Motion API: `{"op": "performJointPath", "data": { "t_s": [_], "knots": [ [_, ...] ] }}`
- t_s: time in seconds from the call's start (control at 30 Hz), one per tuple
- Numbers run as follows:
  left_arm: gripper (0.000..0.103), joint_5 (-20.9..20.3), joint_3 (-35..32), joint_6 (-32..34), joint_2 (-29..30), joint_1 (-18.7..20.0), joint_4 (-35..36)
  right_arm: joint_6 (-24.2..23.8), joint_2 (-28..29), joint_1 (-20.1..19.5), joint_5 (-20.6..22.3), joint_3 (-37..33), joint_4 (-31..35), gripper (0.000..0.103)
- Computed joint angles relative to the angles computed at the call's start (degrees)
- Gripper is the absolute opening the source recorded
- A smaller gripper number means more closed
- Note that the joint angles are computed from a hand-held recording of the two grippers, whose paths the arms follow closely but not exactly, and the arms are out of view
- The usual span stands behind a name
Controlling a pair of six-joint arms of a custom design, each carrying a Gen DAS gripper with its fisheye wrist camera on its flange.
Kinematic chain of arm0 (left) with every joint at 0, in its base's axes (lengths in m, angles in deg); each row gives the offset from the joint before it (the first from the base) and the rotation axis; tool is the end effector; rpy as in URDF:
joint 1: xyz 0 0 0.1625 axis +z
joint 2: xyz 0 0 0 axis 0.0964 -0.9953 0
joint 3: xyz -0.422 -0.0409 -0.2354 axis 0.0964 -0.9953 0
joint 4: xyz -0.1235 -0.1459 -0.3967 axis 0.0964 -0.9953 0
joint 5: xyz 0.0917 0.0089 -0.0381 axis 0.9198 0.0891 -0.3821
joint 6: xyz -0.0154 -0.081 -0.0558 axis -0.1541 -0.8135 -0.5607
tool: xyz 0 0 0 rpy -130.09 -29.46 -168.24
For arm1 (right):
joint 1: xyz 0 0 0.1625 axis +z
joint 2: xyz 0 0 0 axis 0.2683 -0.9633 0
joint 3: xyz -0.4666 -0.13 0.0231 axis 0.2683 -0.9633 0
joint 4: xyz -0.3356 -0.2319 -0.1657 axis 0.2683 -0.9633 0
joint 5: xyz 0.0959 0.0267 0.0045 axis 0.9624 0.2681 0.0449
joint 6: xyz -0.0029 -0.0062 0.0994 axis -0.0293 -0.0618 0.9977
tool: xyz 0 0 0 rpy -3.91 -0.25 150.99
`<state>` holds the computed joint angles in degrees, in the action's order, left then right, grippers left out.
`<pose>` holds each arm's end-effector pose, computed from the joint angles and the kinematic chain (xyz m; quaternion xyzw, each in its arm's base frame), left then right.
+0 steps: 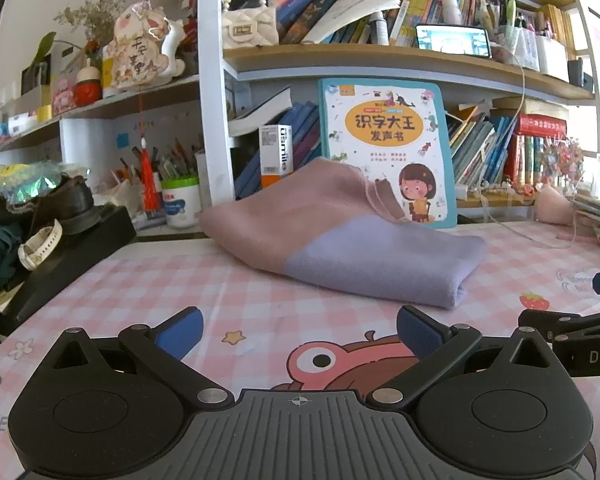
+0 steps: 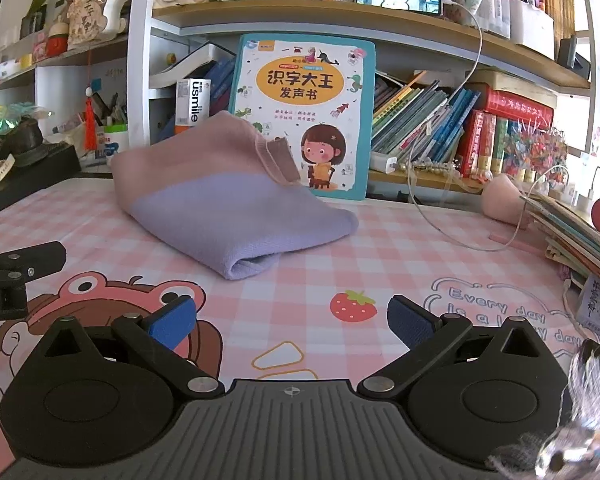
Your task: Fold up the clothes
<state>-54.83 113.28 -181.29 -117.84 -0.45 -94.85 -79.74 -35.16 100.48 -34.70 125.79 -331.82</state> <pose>-0.1845 -0.2456 0.1624 0.1908 0.7368 -0.5341 0.3680 0.2208 -0.2672 0.1176 0.3065 -0.7922 0.4523 0.2721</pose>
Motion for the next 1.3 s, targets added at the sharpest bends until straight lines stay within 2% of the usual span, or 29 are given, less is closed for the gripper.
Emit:
{"op": "performJointPath", "data": {
  "t_s": [0.07, 0.17, 0.33, 1.3],
  "knots": [
    [0.103, 0.19, 0.02, 2.07, -0.01, 0.8, -1.66, 0.27, -0.1, 0.01, 0.0, 0.03, 0.2, 0.103],
    [0.103, 0.41, -0.36, 0.16, 0.38, -0.1, 1.37, 0.43, -0.12, 0.1, -0.08, -0.01, 0.27, 0.103],
    [0.103, 0.14, 0.06, 0.62, 0.64, 0.4, -0.53, -0.25, 0.02, -0.17, 0.01, 0.17, -0.46, 0.103],
    [0.103, -0.31, -0.16, 0.9, 0.03, 0.77, -0.36, 0.52, -0.05, -0.21, -0.21, -0.01, 0.31, 0.103]
  ]
}}
